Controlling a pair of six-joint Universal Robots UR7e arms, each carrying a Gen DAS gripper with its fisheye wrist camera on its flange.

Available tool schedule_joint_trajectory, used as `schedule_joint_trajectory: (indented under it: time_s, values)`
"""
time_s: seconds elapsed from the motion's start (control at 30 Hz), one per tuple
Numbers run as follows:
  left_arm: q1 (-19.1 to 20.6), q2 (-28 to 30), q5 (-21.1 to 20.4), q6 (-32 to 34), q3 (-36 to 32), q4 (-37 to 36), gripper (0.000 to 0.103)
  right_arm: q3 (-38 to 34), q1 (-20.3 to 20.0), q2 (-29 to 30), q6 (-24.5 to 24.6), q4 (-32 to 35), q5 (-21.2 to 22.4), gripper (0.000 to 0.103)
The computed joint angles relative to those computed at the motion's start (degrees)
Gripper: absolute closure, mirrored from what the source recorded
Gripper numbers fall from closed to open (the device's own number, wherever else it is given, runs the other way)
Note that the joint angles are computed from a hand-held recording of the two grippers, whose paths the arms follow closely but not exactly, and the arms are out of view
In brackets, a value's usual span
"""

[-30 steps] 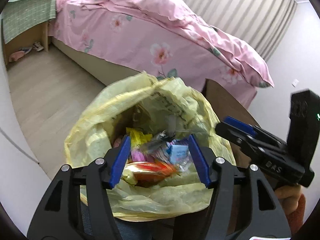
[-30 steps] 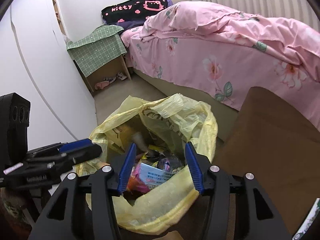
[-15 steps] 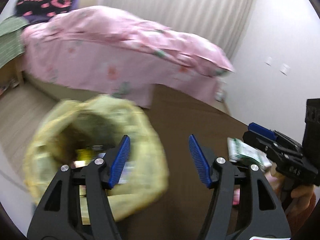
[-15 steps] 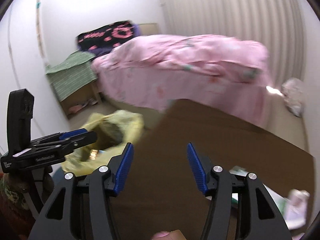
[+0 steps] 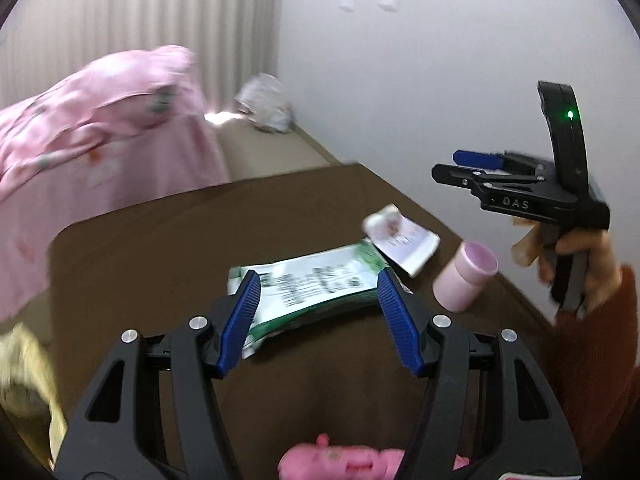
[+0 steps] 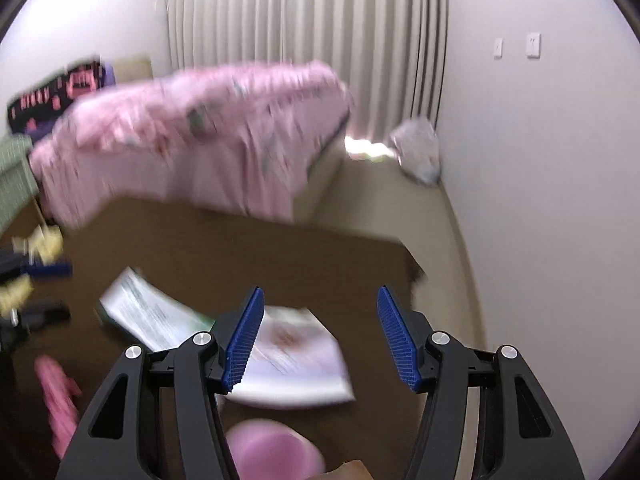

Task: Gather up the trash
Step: 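Move both open tools back to the milk carton and paper cup, then close the left tool on the white paper cup and lift it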

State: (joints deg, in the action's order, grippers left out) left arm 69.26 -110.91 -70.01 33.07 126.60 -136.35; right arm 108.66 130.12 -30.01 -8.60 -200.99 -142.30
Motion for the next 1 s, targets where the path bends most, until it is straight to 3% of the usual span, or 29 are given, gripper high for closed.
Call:
schedule_joint_trajectory:
  time_s: [0.07,0.2,0.27,0.4,0.53,0.67,0.8,0.9,1.0]
  values:
    - [-1.29,2.16,1.73,1.68,0.26,0.95,0.045,2.09,-0.91,-0.69,-0.14,-0.89,-0.79,0.047]
    - [-1.0,9.94,4.0,0.71,-2.29,-0.77,0.045,6.36,-4.3,-2.27,4.99,-6.76,6.18,0.047]
    - [-0.71,12.01,4.12,-0.99,-3.5,-0.27,0.045,6.75,-4.59,-2.21,4.79,-8.27,6.67,0.047]
    - [1.61,17.03,3.28,-6.34,-9.72,9.48,0.045,7.46,-4.44,-2.11,6.23,-9.71,6.59,0.047]
    - [3.28,16.39,0.84,-6.6,-11.62,16.79,0.045,7.09,-4.27,-1.78,7.8,-8.68,4.95,0.047]
    - [2.1,13.26,2.58,-2.96,-9.03,20.48,0.045,7.33,-4.23,-1.83,7.44,-10.46,7.32,0.047]
    - [-0.05,9.63,4.87,-1.41,-5.66,19.12,0.045,6.33,-3.58,-1.16,5.33,-9.86,7.51,0.047]
    - [-0.9,8.61,5.8,-5.02,-4.94,15.8,0.045,5.85,-3.77,-0.94,5.98,-7.81,6.23,0.047]
    - [-2.3,7.59,4.04,-4.21,-3.53,10.36,0.045,6.2,-4.02,-1.05,7.26,-9.27,6.35,0.047]
